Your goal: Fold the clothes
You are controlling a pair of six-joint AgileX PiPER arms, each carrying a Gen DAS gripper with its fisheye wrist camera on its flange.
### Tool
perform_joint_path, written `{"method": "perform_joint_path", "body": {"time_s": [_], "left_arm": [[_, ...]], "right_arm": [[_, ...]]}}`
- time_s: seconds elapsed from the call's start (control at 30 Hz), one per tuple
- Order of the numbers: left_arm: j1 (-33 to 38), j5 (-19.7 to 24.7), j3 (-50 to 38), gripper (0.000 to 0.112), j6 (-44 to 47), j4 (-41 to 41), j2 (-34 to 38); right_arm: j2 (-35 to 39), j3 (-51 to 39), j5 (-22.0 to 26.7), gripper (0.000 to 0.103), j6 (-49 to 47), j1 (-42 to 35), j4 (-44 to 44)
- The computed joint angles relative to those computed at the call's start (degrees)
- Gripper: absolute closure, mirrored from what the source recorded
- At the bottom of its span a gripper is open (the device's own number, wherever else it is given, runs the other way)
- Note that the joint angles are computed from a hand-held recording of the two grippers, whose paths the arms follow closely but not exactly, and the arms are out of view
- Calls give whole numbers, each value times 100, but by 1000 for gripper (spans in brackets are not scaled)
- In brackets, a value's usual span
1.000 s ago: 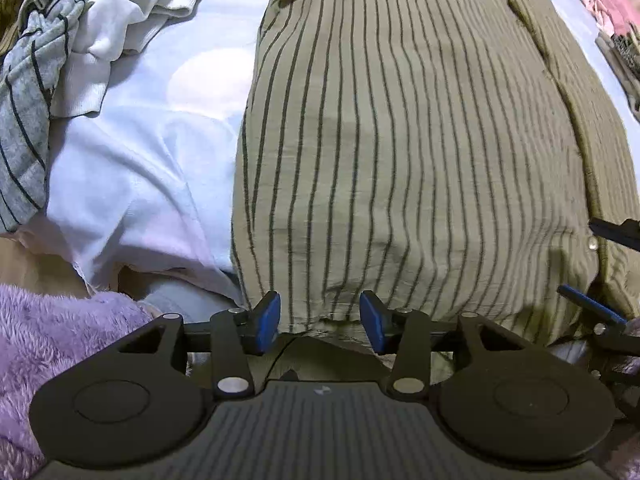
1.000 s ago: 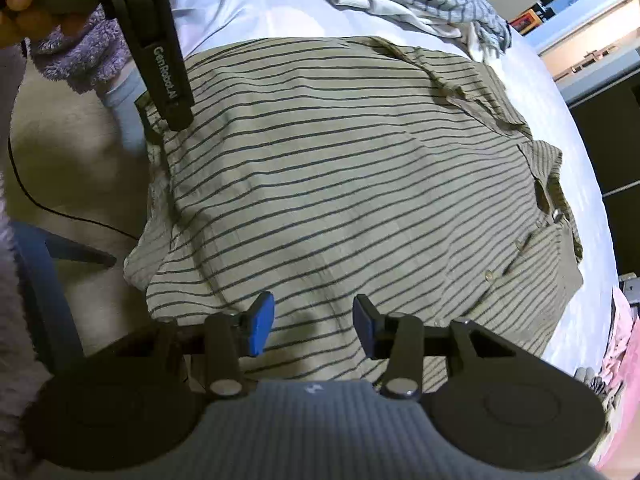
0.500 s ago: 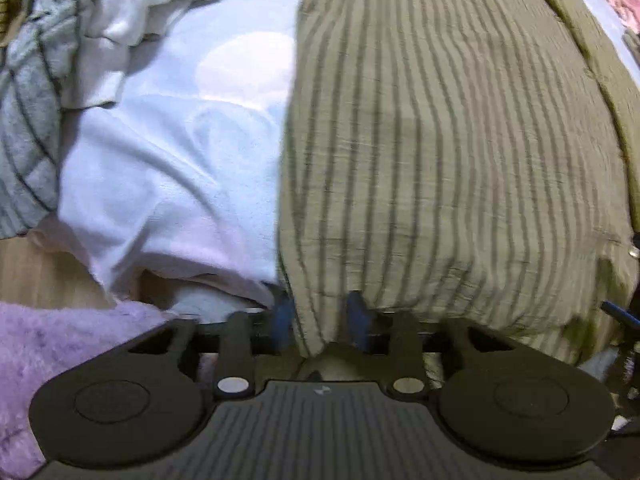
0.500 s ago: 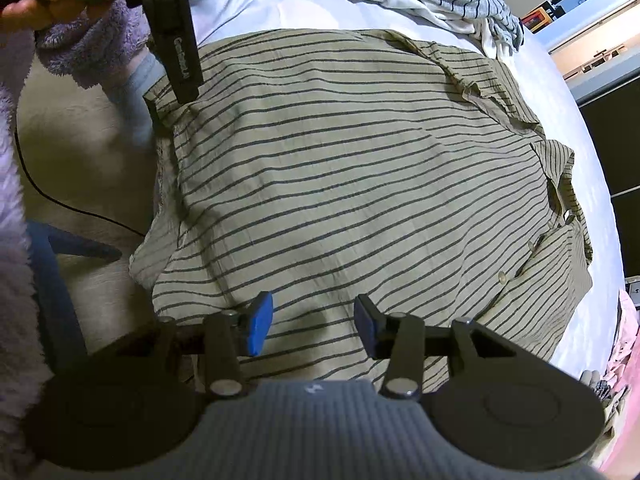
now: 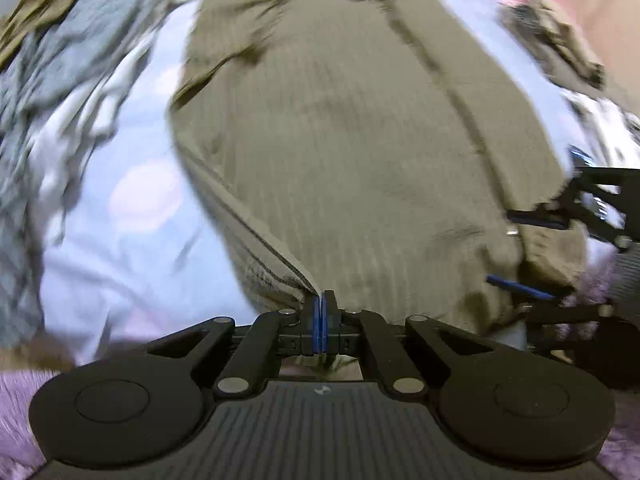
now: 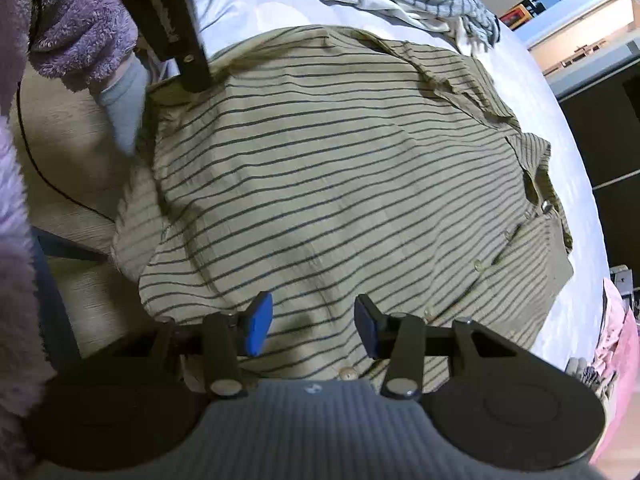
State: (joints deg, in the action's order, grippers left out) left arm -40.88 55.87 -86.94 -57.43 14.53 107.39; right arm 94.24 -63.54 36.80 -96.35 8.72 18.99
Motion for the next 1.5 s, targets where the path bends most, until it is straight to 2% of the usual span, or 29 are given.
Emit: {"method": "perform_joint_path", "body": {"time_s": [0.13, 0.33, 0.53, 0.6, 0.77, 0.8, 0.97, 1.03, 1.13, 1.23, 1.33, 1.5], "left_arm": [[-12, -123, -466, 112, 852, -228, 226], [10, -39, -1904, 112, 2007, -623, 1289], [143, 22, -2671, 112, 2492, -1108, 1928], [170, 237, -3049, 112, 2600, -1186, 2173], [272, 440, -3333, 112, 2566, -1454, 2454], [282, 417, -3298, 112, 2590, -1506, 2440], [339, 162, -2944, 89, 2792, -1910, 2255], [355, 103, -2806, 84, 2850, -2056, 2186], [365, 13, -2617, 82, 2882, -2184, 2076], [369, -205, -2247, 75, 2858, -2233, 1835], [339, -293, -1986, 74, 2776, -2161, 1629], [264, -409, -1430, 74, 2445, -1877, 1198]], "right_arm": [[-40, -16, -60, 55, 124, -72, -44], [-18, -24, -217, 55, 384, -118, -238], [53, -52, -386, 55, 565, -153, -379], [85, -59, -411, 55, 584, -157, -415], [222, -155, -403, 55, 677, -185, -507], [242, -171, -408, 55, 685, -194, -514], [293, -204, -465, 55, 723, -254, -523], [311, -223, -452, 55, 765, -281, -545], [307, -218, -476, 55, 829, -319, -570], [279, -216, -488, 55, 856, -361, -525], [218, -198, -496, 55, 830, -406, -414], [132, -309, -106, 57, 621, -589, 83]]}}
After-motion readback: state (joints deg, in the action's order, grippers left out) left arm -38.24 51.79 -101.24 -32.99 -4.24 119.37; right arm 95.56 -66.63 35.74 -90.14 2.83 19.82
